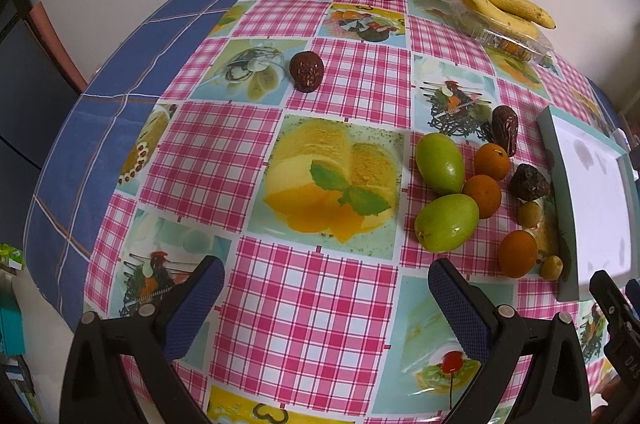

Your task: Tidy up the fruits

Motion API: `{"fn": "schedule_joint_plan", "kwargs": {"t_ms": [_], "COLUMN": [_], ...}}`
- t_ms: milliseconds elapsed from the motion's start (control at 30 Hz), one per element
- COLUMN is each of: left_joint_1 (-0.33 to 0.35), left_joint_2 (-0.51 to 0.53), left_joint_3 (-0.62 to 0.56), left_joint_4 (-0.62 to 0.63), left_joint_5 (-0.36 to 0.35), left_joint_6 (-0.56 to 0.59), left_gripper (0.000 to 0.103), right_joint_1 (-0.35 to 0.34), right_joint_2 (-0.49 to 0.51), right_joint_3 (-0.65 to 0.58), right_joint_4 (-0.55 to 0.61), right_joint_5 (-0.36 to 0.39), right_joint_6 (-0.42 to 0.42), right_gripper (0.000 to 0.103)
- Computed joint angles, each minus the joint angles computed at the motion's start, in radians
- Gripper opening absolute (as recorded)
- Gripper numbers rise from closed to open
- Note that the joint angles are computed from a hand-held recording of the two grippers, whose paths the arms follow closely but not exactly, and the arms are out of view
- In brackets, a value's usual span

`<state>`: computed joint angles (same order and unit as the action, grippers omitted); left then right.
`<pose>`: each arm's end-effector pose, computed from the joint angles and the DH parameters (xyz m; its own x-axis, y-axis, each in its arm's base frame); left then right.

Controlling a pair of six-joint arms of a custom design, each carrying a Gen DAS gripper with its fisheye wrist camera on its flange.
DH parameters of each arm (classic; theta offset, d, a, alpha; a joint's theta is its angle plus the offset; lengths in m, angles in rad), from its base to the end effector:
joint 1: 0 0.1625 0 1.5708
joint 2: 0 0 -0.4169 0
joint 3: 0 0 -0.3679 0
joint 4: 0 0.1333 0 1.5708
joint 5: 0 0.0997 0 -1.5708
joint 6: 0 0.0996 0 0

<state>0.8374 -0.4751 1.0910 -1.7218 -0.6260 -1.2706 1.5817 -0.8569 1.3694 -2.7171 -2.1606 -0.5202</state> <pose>-0.3323 -0.6885 0.0438 -0.6284 -0.4386 -0.6425 -0.0065 0.8289 -0.5594 0.0858 -0.7221 0.2895 -0.7198 -0.1226 0.6833 -0.4225 0.8584 -0.2911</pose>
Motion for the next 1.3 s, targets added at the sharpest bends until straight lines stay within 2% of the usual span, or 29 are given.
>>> {"fn": "schedule_joint_plan", "kwargs": {"t_ms": [933,1300], "left_joint_1": [0.001,0.003], "left_joint_2": [-0.011,-0.024], "left_joint_3": [0.018,0.045], "left_joint_4": [-0.02,-0.096], "left_joint_5": [-0.002,-0.016], "left_joint_6": [-0.008,0.023], "left_gripper": [0.103,0.103], "right_joint_1": [0.002,0.002], "right_joint_2": [0.002,0.003], "right_joint_3": [0.0,0.0], "right_joint_4": [0.0,-0.001], "right_joint_5": [-0.003,-0.003], "right_joint_6": [0.001,0.0], "right_gripper": [0.103,0.103]}}
